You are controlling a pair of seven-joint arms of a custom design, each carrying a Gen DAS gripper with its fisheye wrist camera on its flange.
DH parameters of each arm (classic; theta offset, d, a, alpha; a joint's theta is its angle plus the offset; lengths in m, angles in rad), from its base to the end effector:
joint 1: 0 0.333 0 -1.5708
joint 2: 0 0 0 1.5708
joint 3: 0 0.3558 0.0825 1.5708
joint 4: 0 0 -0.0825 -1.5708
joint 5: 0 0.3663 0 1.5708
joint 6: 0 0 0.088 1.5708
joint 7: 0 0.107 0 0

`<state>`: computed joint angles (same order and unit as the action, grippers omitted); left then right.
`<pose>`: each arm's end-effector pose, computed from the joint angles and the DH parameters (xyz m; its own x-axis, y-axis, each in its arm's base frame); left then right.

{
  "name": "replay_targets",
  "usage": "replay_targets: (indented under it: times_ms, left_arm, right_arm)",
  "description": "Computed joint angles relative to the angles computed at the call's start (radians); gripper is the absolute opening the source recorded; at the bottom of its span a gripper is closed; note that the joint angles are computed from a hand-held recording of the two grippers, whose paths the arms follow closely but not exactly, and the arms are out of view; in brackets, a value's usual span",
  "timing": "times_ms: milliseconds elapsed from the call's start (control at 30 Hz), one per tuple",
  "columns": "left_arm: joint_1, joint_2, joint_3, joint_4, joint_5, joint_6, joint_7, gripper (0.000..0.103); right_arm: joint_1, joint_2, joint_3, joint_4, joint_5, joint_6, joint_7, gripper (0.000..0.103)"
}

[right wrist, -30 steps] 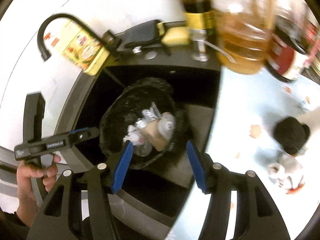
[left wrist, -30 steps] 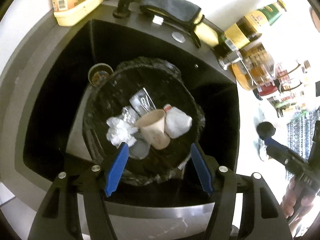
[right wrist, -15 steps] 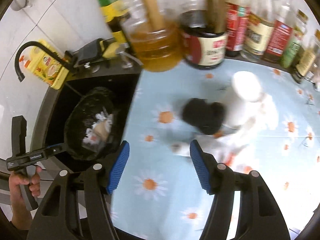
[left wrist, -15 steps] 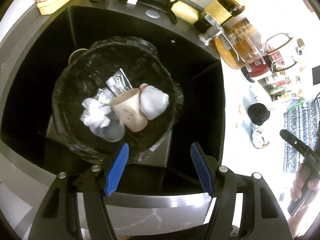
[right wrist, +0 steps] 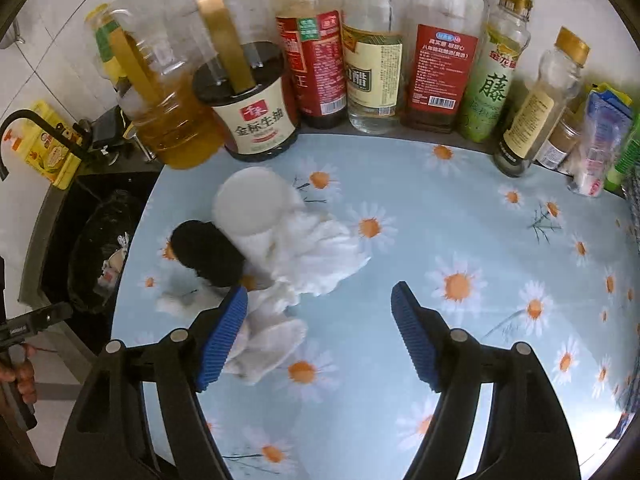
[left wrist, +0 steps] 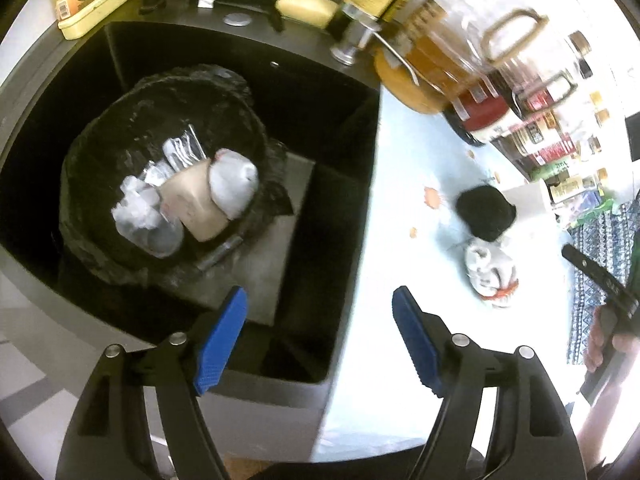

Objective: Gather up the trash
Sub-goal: 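Grasp the white plastic bag with the right tool while the left tool grasps the second gray glove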

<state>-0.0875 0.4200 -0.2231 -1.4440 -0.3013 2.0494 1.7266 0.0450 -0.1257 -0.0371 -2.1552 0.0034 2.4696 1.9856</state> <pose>0.6707 -0.2009 0.5180 -0.3360 -0.8782 0.3405 -0.9369 0.2748 -0.2159 0.5274 0.0033 0.5488 -0.3585 -0.9163 -0.1787 -0.8307 0.4005 -0.3867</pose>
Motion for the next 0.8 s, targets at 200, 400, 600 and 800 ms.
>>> replay_targets:
  times_ms: [200,400,600,800]
  left_arm:
    - [-0.032,-0.109,-0.003,-0.138,-0.010,0.085,-0.075,0.076]
    - [-0.065,-0.199,0.000,-0.259,0.000,0.157,-0.164,0.076]
    - [-0.091,-0.265,0.001,-0.366,0.011,0.219,-0.265,0.076]
    - [-0.108,-0.316,0.000,-0.449,0.017,0.260,-0.342,0.076]
  right_arm:
    - [0.000,0.049,-0.034,0.023,0.130,0.018,-0.227,0.074]
    - [-0.014,0.110,-0.037,0.068,0.248,-0.004,-0.462,0.074]
    - [-0.032,0.171,-0.025,0.116,0.327,-0.041,-0.615,0.070]
    - [-0.035,0.184,-0.013,0.117,0.336,-0.055,-0.686,0.044]
